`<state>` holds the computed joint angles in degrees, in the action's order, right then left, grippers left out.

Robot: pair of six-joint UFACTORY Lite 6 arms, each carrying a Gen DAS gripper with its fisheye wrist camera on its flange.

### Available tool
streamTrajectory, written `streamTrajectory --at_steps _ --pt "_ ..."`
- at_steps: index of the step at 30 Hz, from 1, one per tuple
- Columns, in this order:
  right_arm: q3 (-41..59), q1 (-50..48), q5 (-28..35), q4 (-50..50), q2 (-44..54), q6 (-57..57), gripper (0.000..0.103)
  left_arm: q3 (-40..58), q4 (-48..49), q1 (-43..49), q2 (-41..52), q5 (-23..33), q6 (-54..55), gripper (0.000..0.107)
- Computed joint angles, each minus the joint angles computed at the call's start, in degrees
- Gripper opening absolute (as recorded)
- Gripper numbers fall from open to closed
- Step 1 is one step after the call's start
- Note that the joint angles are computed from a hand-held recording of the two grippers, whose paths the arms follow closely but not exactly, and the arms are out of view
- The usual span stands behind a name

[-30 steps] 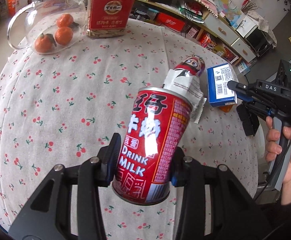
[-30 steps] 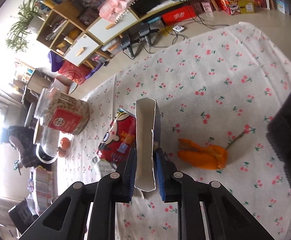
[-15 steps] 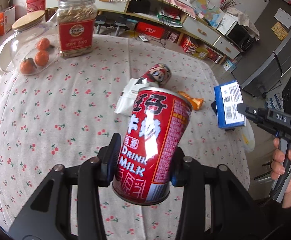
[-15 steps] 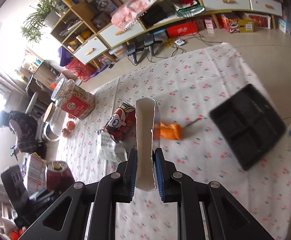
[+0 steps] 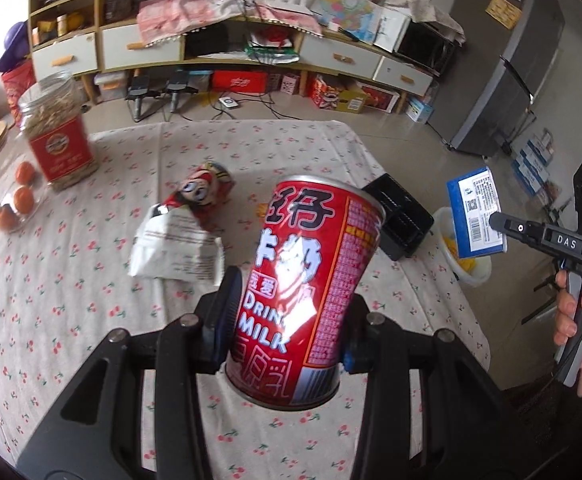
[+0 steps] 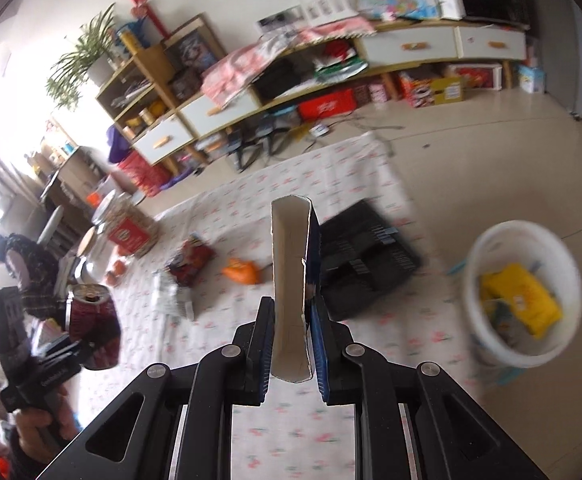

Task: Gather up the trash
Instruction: 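Carry the can and blue box to the white bin and release both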

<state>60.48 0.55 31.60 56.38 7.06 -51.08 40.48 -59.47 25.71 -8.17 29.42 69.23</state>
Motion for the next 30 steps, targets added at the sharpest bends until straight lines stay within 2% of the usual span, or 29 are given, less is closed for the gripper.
streamTrajectory --at_steps 4,8,16,23,30 --pt "1.62 -10.09 4.11 4.54 3.42 -6.06 0.018 2.06 -0.42 -7.10 3.19 -1.99 -4.62 0.043" --pt "6.36 -17.82 7.81 3.75 8.20 -6.65 0.018 5.40 1.17 -17.16 6.72 -6.72 -11.42 0.043" --pt "15.34 -28.99 10.94 1.00 17.10 -8.21 0.018 16.65 7.67 -33.75 17.07 -11.96 -26.42 0.043" --pt "22.90 -36.27 13.82 -2.65 26.32 -7.72 0.018 33.71 17.44 -47.08 32.51 -13.54 -40.91 0.043" --pt "28.11 -40.01 14.75 -4.72 32.03 -5.68 0.018 52.84 23.38 -52.78 50.35 -10.62 -48.36 0.043"
